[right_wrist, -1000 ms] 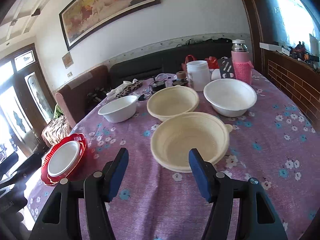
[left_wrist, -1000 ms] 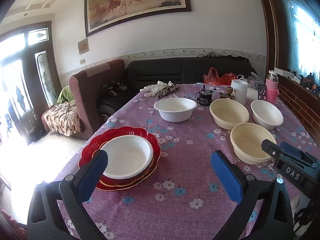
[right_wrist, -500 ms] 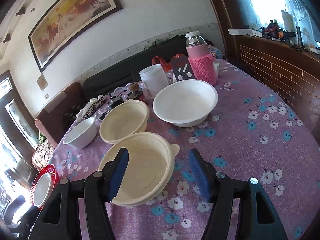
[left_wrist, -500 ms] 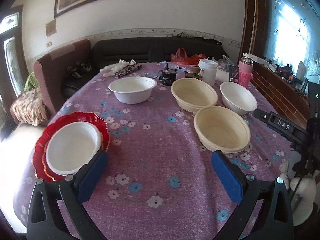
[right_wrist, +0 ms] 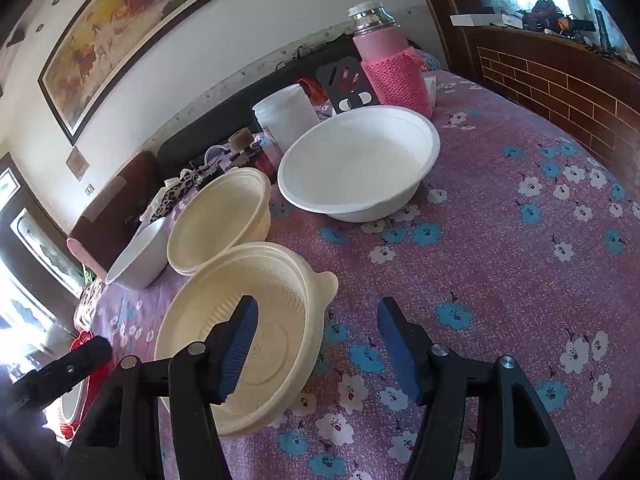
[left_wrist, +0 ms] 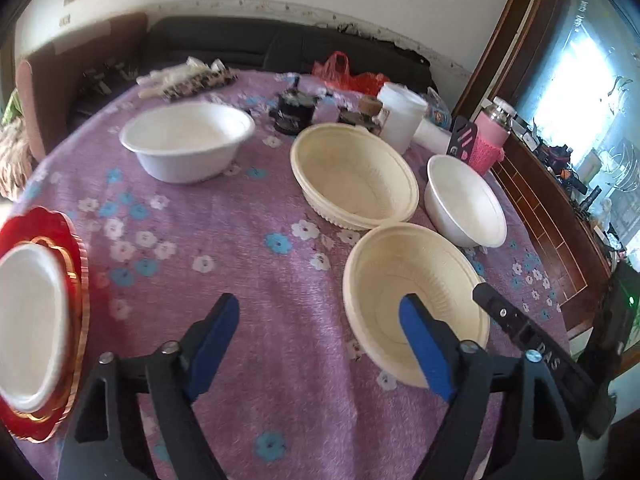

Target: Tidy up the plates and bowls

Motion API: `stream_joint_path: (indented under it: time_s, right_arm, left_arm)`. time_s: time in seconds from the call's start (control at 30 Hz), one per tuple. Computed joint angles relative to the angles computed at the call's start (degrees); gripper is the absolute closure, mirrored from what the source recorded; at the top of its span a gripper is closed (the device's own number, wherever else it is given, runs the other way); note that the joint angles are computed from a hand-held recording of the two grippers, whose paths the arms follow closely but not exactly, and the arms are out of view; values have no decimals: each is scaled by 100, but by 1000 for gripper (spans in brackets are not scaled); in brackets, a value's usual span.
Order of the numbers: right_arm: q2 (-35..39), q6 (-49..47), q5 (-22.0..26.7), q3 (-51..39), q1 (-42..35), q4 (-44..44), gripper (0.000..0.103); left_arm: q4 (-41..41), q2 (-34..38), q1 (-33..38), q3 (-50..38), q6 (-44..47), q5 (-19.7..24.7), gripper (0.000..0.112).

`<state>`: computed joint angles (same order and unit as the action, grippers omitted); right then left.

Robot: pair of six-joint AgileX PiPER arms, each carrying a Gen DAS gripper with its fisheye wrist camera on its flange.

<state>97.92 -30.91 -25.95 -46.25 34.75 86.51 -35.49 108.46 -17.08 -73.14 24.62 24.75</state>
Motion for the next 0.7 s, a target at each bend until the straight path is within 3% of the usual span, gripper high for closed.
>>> stream_joint_path:
  time_s: [0.07,0.17,0.33,0.53,0.6,0.67,0.7]
  right_arm:
    - [76,-94,56,-63,-17,80,41]
    - [123,-19,159,-76,-52,16,42]
    - [259,-304,256,-215,-75,200,47]
    - [396,-638,295,-343,-63,490,52]
    - [434,-673,346,-360,-89,529,53]
    - [479,-672,430,-386,-121,527,59]
    - [495,-701,458,-395,-128,554,59]
  left_arm:
    - [189,307,-62,-348,-266,189,41]
    - [407,602,-176,-640,-530,268,42]
    - [946,806,-384,-800,-1029,84,42]
    - [2575,845,-713,-763,-2280,-410,44]
    - [2840,856,-774,-768,-2445,-462,55]
    - [2790,919,-816,-858,-2295,-367,79]
    - [2719,959,-832,-904,-2193,-301,84]
